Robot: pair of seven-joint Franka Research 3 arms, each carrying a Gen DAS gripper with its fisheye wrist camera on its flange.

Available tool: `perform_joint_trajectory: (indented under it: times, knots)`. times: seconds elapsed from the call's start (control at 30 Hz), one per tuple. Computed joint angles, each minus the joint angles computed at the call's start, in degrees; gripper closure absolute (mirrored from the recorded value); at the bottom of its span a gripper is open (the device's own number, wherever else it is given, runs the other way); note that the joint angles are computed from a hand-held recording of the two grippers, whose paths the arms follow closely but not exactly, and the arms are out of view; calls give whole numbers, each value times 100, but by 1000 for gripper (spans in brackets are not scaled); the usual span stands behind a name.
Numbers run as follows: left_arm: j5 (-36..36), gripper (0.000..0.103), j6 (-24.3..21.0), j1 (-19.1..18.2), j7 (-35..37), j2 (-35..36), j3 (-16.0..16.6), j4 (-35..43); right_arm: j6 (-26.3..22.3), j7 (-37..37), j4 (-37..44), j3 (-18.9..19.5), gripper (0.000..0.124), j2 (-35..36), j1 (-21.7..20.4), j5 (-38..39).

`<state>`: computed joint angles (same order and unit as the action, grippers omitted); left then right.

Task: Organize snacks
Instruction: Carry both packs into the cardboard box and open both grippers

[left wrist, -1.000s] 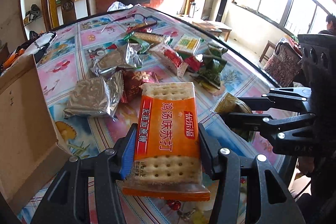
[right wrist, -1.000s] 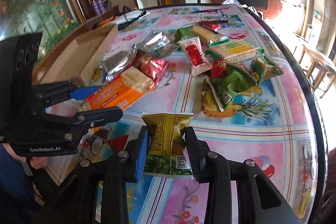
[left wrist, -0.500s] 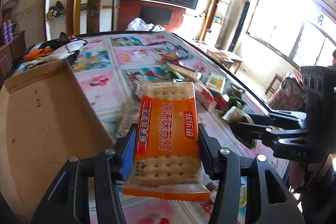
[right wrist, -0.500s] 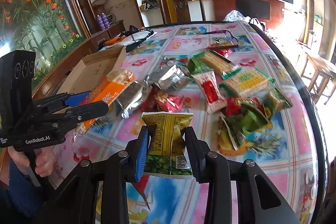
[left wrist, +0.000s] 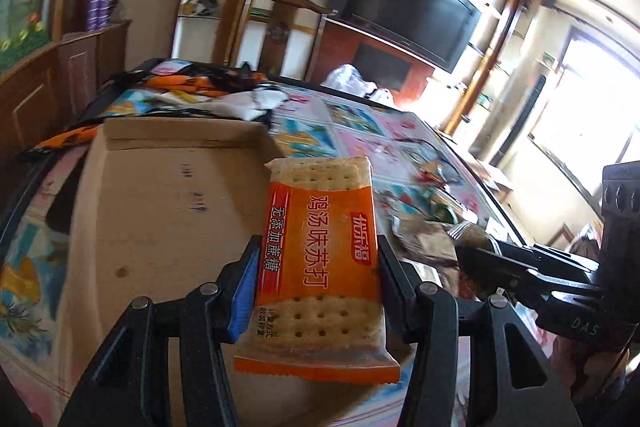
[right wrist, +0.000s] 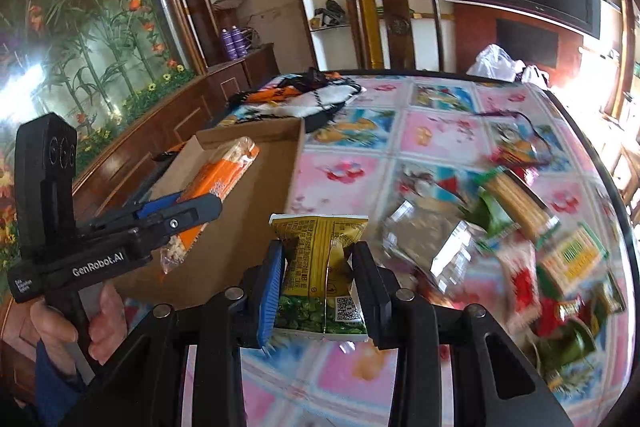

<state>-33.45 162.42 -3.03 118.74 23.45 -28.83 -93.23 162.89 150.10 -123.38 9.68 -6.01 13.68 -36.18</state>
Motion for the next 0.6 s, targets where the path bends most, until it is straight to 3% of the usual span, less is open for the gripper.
perform_joint_trajectory:
  times: [0.1, 0.2, 0.3, 0.43, 0.6]
  knots:
    - [361, 51, 223, -191, -604, 30, 365, 25, 29, -320, 549, -96, 86, 488, 130, 302]
    - [377, 51, 161, -10, -865, 126, 296, 140, 19, -774, 1042, -269, 86, 898, 331, 697]
    - [775, 51, 297, -150, -1335, 169, 518, 194, -55, -1261, 1555, -392, 86, 1322, 508, 1093]
    - [1181, 51, 216, -120, -1767, 298, 560, 355, -249, -1725, 2113, -541, 86, 1787, 760, 1406]
    - [1428, 51, 220, 2, -1993, 318, 486, 360, -325, -1939, 2504, -819, 86, 2122, 1060, 1729]
